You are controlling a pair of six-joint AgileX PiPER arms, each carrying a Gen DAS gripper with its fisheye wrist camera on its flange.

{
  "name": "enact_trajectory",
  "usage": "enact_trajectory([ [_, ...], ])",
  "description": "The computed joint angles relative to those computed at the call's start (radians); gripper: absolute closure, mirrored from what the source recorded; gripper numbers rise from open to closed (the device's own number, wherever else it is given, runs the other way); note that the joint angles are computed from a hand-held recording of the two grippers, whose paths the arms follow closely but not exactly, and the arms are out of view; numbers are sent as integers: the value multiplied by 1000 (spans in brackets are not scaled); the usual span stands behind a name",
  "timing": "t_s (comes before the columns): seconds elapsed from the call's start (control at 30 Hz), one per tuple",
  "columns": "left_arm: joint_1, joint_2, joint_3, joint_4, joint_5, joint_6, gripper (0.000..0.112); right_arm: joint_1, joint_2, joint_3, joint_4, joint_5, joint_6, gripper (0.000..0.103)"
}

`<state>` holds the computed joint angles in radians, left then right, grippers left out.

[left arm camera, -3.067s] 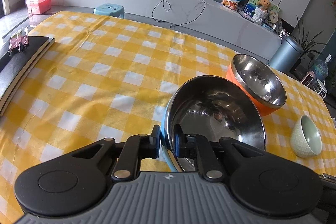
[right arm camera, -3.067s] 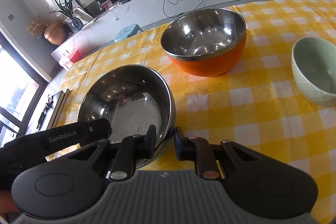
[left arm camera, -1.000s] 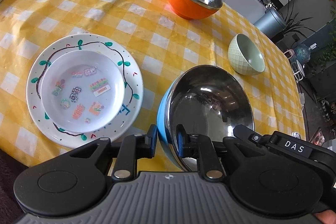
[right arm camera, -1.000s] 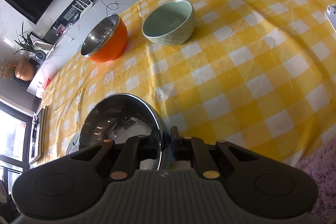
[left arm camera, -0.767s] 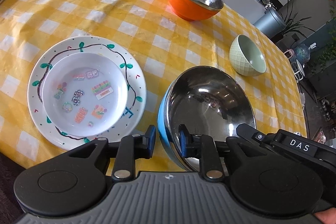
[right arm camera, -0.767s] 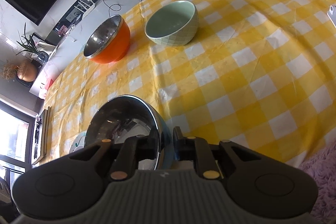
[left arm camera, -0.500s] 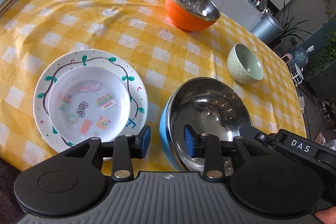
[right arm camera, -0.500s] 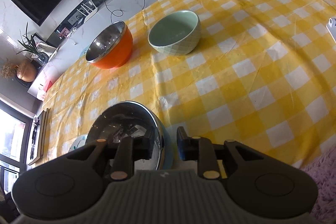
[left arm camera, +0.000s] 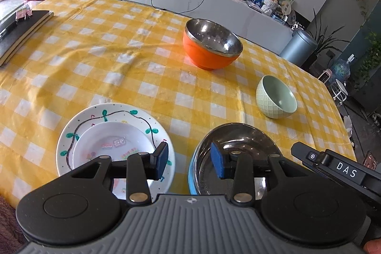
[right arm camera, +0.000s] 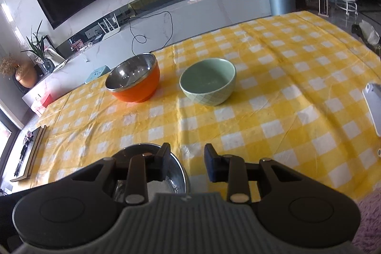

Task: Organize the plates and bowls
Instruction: 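Open the left tool and pull it back from the blue bowl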

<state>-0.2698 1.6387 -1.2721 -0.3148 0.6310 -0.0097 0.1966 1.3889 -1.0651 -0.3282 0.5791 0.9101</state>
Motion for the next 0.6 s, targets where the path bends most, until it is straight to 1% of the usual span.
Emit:
enact_trajectory([
  [0.07, 0, 6, -21, 12, 4, 1, 68, -1, 11, -22, 1, 2, -23, 73],
  [0.17, -3, 26, -75, 49, 15, -13, 68, -18, 35, -70, 44, 6, -96, 73],
  [0.33, -6, 78, -194, 92, 49, -25, 68, -33, 97, -192, 88, 28, -185, 72],
  [0.47, -11, 132, -295, 106, 69, -23, 68, -38, 171, -305, 96, 55, -240, 72],
  [0.6, -12, 187, -375, 103, 68, -8, 68, -62, 257, -415, 155, 71, -317, 71],
])
